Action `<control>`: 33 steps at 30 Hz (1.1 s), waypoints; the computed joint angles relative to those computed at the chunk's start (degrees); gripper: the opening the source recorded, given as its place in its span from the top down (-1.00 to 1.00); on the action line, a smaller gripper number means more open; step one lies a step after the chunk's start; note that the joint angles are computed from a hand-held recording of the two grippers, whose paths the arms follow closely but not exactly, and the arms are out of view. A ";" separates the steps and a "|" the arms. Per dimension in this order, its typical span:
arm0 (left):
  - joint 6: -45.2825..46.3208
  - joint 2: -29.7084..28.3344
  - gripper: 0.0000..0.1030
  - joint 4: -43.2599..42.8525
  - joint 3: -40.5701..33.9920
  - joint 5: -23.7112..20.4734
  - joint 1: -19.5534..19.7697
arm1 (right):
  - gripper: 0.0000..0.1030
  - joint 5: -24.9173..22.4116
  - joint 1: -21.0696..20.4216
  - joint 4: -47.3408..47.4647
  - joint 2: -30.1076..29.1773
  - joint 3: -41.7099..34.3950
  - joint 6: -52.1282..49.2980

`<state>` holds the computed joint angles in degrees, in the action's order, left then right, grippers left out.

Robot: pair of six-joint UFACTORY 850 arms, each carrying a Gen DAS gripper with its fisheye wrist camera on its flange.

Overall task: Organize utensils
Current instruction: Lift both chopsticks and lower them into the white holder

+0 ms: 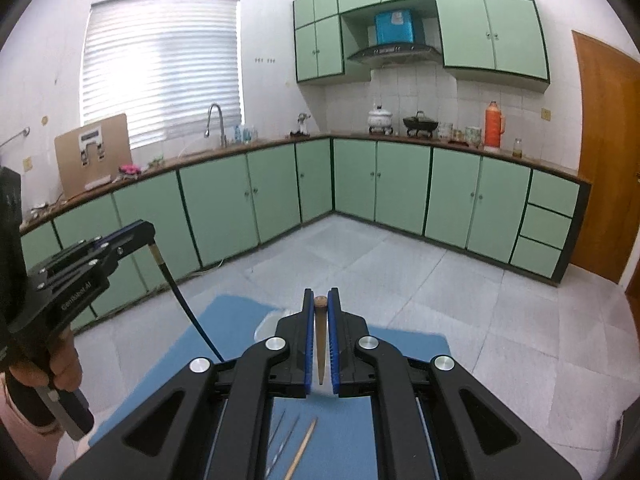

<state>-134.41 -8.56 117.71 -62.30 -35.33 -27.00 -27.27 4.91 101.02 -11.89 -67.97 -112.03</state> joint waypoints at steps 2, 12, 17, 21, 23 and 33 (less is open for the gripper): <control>-0.58 -1.59 0.89 0.55 -2.44 0.74 0.91 | 0.87 1.24 0.79 1.10 -1.50 -2.29 -0.38; -2.44 -12.32 0.89 3.49 -12.68 0.18 4.44 | 0.87 6.86 4.19 0.76 -11.00 -12.11 1.90; -0.82 -17.39 0.89 1.51 -16.18 2.27 5.81 | 0.87 7.80 5.02 -2.03 -14.41 -14.18 4.79; 0.87 -19.80 0.89 -0.34 -17.47 4.20 6.62 | 0.87 7.61 5.05 -4.53 -16.58 -15.23 7.69; 1.95 -20.59 0.88 -1.43 -17.79 5.17 6.96 | 0.87 7.75 5.00 -5.29 -17.48 -15.64 8.84; 3.63 -21.27 0.80 -4.89 -16.87 7.49 8.25 | 0.84 9.36 4.36 -8.19 -19.49 -16.25 14.36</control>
